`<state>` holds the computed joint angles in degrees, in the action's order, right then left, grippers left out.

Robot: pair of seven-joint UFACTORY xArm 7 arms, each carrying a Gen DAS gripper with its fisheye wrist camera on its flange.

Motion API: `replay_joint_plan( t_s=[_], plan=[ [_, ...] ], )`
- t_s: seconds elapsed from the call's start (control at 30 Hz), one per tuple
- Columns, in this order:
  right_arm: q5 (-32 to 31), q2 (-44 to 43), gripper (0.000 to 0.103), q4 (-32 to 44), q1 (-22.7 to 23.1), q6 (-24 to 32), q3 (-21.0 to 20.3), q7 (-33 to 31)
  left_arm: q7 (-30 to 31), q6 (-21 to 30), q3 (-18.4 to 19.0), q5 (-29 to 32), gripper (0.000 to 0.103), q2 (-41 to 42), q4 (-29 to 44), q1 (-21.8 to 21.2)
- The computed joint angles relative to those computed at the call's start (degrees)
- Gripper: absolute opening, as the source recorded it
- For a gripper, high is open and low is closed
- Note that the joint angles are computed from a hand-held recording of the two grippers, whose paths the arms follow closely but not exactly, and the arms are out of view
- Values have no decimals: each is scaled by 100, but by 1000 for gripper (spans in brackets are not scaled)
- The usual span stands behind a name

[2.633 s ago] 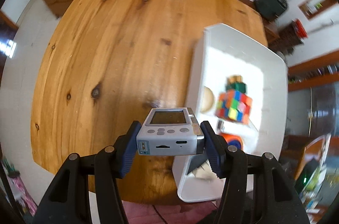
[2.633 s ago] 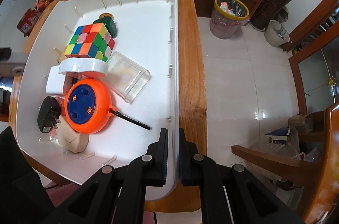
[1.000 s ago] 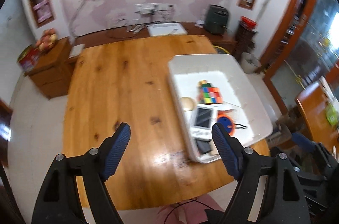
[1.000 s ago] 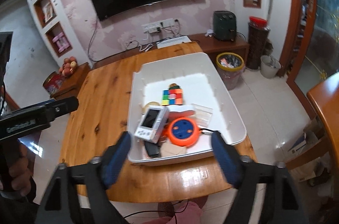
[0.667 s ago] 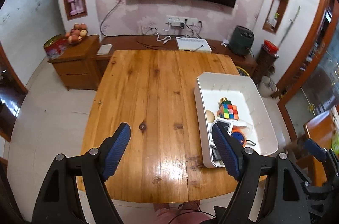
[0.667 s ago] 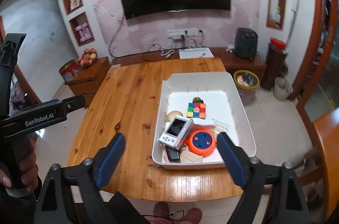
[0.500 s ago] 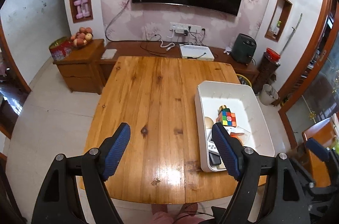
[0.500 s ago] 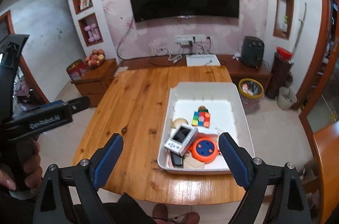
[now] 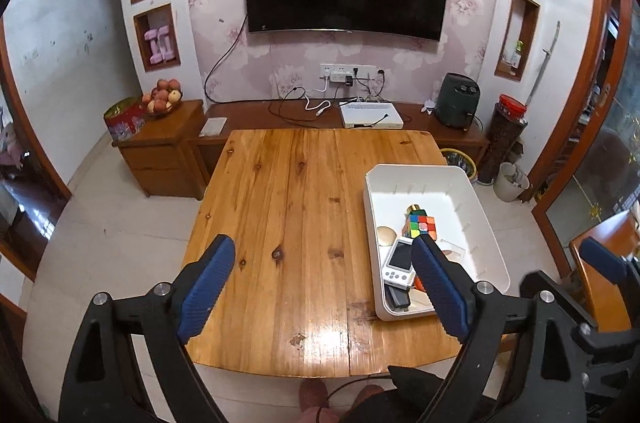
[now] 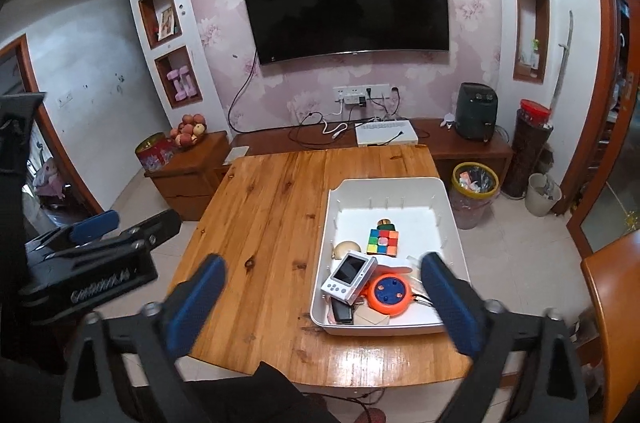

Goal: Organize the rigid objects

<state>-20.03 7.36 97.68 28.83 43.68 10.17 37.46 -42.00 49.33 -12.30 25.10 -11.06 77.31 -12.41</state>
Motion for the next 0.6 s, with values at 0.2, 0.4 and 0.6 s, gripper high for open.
replay_joint_plan(
  t_s=[0.2, 0.4, 0.6],
  plan=[
    [19, 23, 103, -45, 5, 59, -6, 125, -310, 452, -66, 245, 100, 129, 123, -10],
    [8, 87, 102, 66, 34, 213, -6, 90, -347, 503, -10, 242, 100, 153, 137, -78],
    [-108, 134, 102, 157, 73, 373, -46, 176, -284, 526, 10, 223, 100, 173, 149, -113]
  ],
)
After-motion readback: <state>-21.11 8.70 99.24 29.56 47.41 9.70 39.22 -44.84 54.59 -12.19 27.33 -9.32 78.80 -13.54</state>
